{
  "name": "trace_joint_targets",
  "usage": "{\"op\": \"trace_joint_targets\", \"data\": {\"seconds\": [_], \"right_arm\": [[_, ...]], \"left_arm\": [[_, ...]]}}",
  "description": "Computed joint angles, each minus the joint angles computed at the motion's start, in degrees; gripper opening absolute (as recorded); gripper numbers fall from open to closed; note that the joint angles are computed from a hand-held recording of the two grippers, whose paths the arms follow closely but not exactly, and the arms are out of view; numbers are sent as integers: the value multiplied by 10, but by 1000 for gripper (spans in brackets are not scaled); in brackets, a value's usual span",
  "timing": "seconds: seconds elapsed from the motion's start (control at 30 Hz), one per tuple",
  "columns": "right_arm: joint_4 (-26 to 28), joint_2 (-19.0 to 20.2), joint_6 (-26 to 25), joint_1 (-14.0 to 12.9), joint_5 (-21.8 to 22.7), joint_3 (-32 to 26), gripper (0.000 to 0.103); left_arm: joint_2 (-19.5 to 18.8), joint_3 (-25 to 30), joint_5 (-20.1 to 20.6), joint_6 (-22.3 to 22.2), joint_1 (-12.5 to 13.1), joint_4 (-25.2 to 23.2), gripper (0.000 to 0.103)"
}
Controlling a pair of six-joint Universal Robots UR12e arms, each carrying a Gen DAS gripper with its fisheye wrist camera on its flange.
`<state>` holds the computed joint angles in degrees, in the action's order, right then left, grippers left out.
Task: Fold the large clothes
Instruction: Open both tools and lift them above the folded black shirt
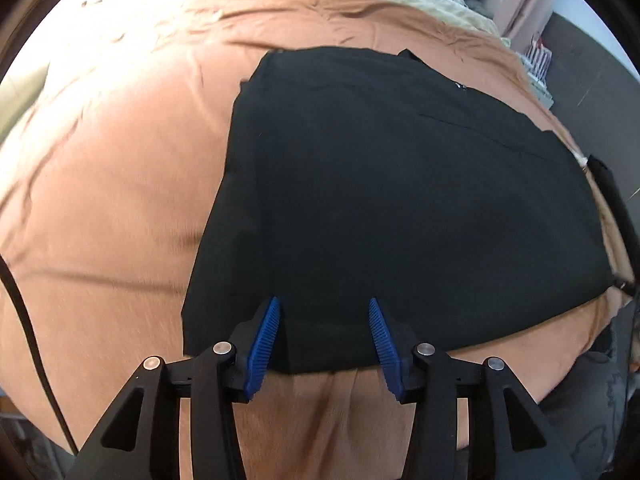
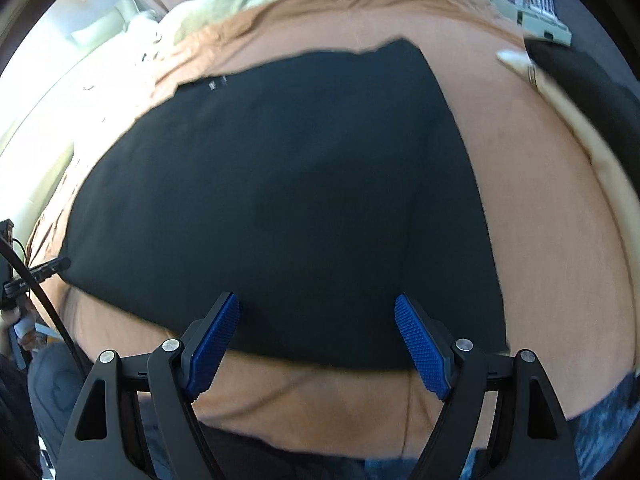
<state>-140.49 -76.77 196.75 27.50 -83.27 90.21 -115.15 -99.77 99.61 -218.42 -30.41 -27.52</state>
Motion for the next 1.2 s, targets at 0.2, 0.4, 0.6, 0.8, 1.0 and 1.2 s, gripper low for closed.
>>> {"op": "trace_joint_targets", "data": {"seconds": [0.2,0.4,0.6,0.8,1.0,1.2], "right_arm": [[10,-15,22,-4,-9,12,79],[-12,-32,16,5,-18,6,79],[-30,-28,-7,26,-11,-8,79],[-17,8,-30,37,32,-46,70],[-3,48,-35,47,63,-83,53],[15,87,-46,65,66,-122,46]], "left_arm": [[22,-15,18,-25,-5,-8,49],[57,-74,17,-87,4,62,49],[78,-127,-12,-155,17,146,49],[73,-147,-46,-193,28,207,49],[61,-150,-82,-208,42,229,49],[54,-152,-92,-209,47,230,48]]}}
